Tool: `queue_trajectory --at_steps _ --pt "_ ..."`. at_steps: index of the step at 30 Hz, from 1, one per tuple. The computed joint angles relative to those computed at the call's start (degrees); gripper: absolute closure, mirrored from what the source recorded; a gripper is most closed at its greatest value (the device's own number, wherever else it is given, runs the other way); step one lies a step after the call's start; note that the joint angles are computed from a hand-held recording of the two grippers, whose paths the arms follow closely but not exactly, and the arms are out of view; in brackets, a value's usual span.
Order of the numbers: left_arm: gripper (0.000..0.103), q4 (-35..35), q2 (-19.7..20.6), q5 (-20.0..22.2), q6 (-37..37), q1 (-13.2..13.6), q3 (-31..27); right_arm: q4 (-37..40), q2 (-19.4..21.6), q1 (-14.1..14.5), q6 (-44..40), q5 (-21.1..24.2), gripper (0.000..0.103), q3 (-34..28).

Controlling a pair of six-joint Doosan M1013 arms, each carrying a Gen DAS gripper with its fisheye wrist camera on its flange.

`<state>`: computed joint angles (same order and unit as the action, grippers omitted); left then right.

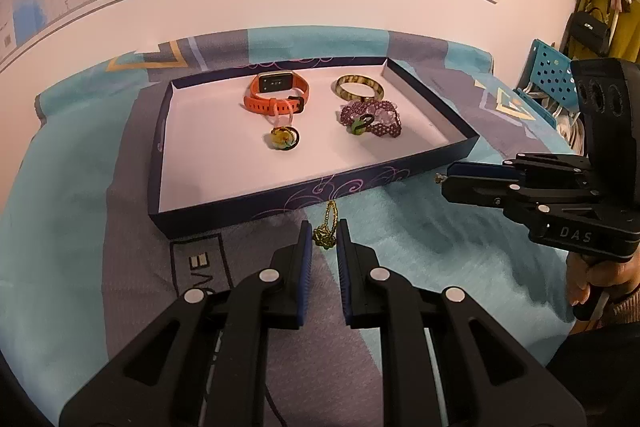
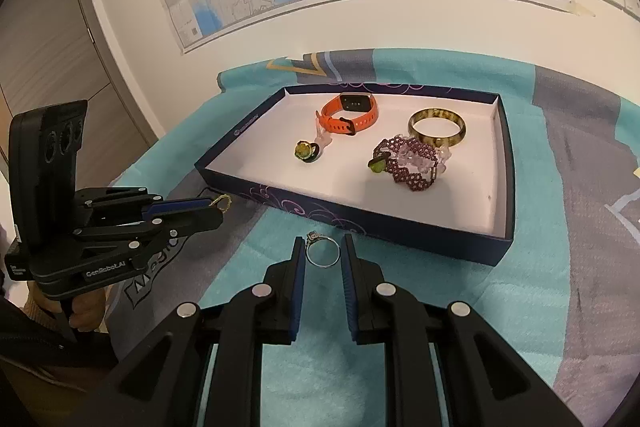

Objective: Organize jewelry
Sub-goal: 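Carry the gold charm with the left tool while the right tool carries the silver ring toward the box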

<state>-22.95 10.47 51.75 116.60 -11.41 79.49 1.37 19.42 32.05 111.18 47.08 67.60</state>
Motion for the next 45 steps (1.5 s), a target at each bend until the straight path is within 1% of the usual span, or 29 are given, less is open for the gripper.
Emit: queue_trajectory --at_steps 45 --pt "0.09 -1.02 0.92 -2.88 0.91 -0.37 -2.6 -2.65 1.12 -0.83 0.24 -0.91 0.087 -2.51"
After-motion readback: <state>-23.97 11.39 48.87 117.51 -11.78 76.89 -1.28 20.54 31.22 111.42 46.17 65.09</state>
